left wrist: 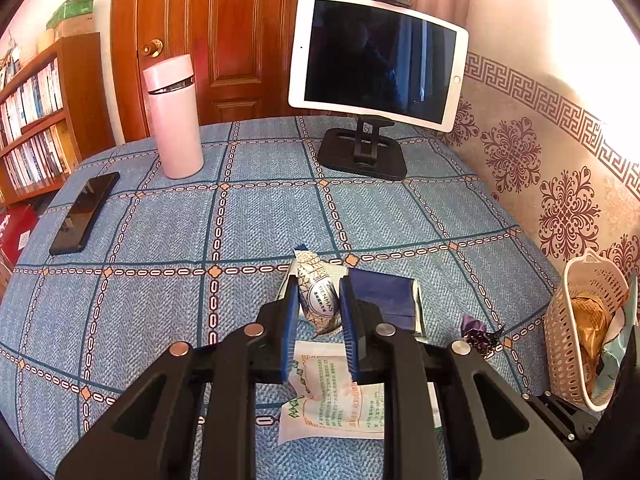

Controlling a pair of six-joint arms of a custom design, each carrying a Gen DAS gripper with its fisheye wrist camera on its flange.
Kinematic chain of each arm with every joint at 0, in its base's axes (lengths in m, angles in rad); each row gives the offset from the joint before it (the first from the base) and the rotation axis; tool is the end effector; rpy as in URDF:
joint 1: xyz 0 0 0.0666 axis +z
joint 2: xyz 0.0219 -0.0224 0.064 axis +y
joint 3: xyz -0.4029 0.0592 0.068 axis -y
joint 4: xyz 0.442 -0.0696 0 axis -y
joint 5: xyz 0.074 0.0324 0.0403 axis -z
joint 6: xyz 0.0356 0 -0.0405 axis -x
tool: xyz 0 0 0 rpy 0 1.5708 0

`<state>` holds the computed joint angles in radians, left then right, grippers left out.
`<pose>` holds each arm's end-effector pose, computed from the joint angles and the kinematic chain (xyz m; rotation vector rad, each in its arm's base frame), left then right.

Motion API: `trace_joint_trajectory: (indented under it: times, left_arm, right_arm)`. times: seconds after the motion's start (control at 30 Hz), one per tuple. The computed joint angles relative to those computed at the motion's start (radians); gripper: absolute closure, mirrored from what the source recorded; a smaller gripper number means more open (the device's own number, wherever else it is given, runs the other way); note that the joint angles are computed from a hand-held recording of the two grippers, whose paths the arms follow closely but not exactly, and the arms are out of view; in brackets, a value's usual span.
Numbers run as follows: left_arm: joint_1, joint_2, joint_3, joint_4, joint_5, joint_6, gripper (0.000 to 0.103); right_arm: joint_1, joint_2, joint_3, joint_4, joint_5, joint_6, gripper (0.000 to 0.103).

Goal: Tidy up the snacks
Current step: 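Carry the purple wrapped candy over the white basket with the right gripper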

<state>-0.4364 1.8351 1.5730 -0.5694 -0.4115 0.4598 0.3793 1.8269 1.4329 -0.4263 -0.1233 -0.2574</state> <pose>0.6324 -0.2797 0.3083 -0.2136 2.3054 0.0467 0.6230 0.2526 0.2534 -0.2070 2.4214 0.4420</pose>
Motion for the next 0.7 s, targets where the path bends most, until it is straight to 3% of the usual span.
trace_joint_trajectory:
  times: [0.47,0.7]
  left_arm:
    - [0.037,-0.037,-0.059,0.024,-0.050,0.051,0.083]
    - [0.047,-0.040,-0.073,0.033,-0.064,0.055,0.083]
  right_arm:
    - [0.022,-0.062,-0.044,-0.023,0.012,0.017,0.073]
    - [0.012,-0.040,-0.028,-0.064,0.002,-0.003,0.071]
